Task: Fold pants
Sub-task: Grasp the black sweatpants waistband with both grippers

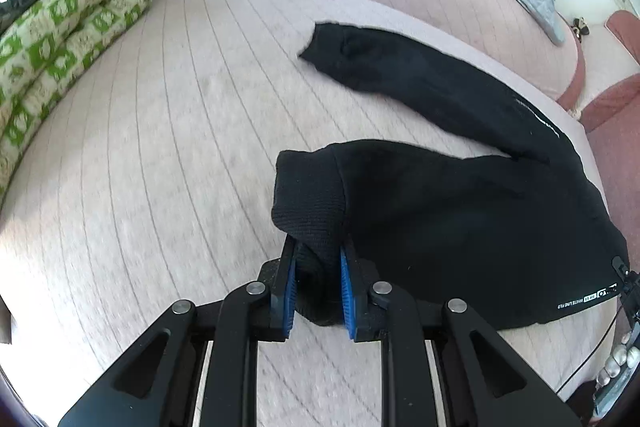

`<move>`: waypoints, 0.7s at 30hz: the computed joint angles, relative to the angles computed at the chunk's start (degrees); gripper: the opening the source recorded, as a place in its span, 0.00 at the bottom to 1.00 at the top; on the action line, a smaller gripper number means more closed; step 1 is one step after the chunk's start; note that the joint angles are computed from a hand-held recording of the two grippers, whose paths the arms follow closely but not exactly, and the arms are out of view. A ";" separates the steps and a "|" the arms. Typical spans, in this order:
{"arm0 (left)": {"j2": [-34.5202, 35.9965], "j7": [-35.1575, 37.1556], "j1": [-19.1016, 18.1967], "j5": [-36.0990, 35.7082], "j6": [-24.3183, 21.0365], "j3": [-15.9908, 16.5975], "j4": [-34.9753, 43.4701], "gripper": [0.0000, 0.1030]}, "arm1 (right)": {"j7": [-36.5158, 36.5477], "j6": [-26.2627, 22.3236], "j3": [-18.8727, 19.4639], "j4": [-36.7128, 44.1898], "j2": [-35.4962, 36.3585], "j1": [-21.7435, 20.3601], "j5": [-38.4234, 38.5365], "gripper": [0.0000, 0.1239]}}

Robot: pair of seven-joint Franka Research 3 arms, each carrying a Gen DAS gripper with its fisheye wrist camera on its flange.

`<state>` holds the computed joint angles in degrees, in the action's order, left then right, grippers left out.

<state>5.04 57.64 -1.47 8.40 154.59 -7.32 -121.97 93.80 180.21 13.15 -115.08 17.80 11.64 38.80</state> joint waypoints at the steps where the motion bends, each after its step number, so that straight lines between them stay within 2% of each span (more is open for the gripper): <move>1: -0.42 0.24 -0.01 -0.33 0.49 -0.13 -0.86 0.17 | -1.66 0.32 1.83 -1.33 -0.86 -1.76 1.48 0.08; 5: -2.70 2.79 0.03 -5.19 3.02 -0.67 -4.64 0.17 | -7.48 1.14 6.34 -5.73 -3.77 -6.16 8.73 0.08; 8: -4.21 4.59 -0.26 -8.30 4.76 -0.67 -6.76 0.17 | -20.91 1.33 14.60 -7.36 -5.57 -13.55 24.29 0.08; 11: -5.06 4.78 -0.73 -8.24 5.34 -0.48 -8.45 0.17 | -31.97 1.94 18.00 -7.86 -6.77 -16.05 37.79 0.09; 13: -4.15 4.31 -0.78 -6.50 4.31 -0.24 -8.21 0.18 | -34.43 2.00 17.41 -8.09 -6.63 -15.44 41.41 0.14; 14: -3.65 4.90 -0.73 -7.17 3.99 -0.20 -8.11 0.18 | -33.55 1.81 16.45 -8.18 -6.25 -14.92 41.82 0.22; 15: -2.99 6.63 -0.55 -9.62 3.81 -0.26 -7.97 0.18 | -34.00 0.76 15.82 -7.85 -5.98 -14.95 43.81 0.35; 17: -2.92 7.23 -0.45 -10.40 5.69 -0.36 -8.65 0.19 | -40.13 -0.41 15.12 -6.08 -5.22 -15.28 53.08 0.50; 18: -2.87 6.45 -0.55 -9.12 5.75 -0.32 -8.53 0.19 | -42.68 -0.43 14.38 -5.02 -4.73 -14.83 56.69 0.52; 19: -2.75 5.01 -0.71 -7.01 5.41 -0.25 -8.24 0.19 | -42.72 -0.63 13.61 -4.19 -4.08 -14.18 56.80 0.53; 20: -2.49 3.54 -0.83 -4.57 5.10 -0.09 -7.91 0.19 | -40.28 -0.96 12.89 -3.72 -3.43 -13.44 53.81 0.53; 21: -2.36 1.63 -1.06 -1.79 4.74 0.00 -7.65 0.19 | -34.42 -1.08 11.70 -3.60 -2.54 -12.04 46.93 0.53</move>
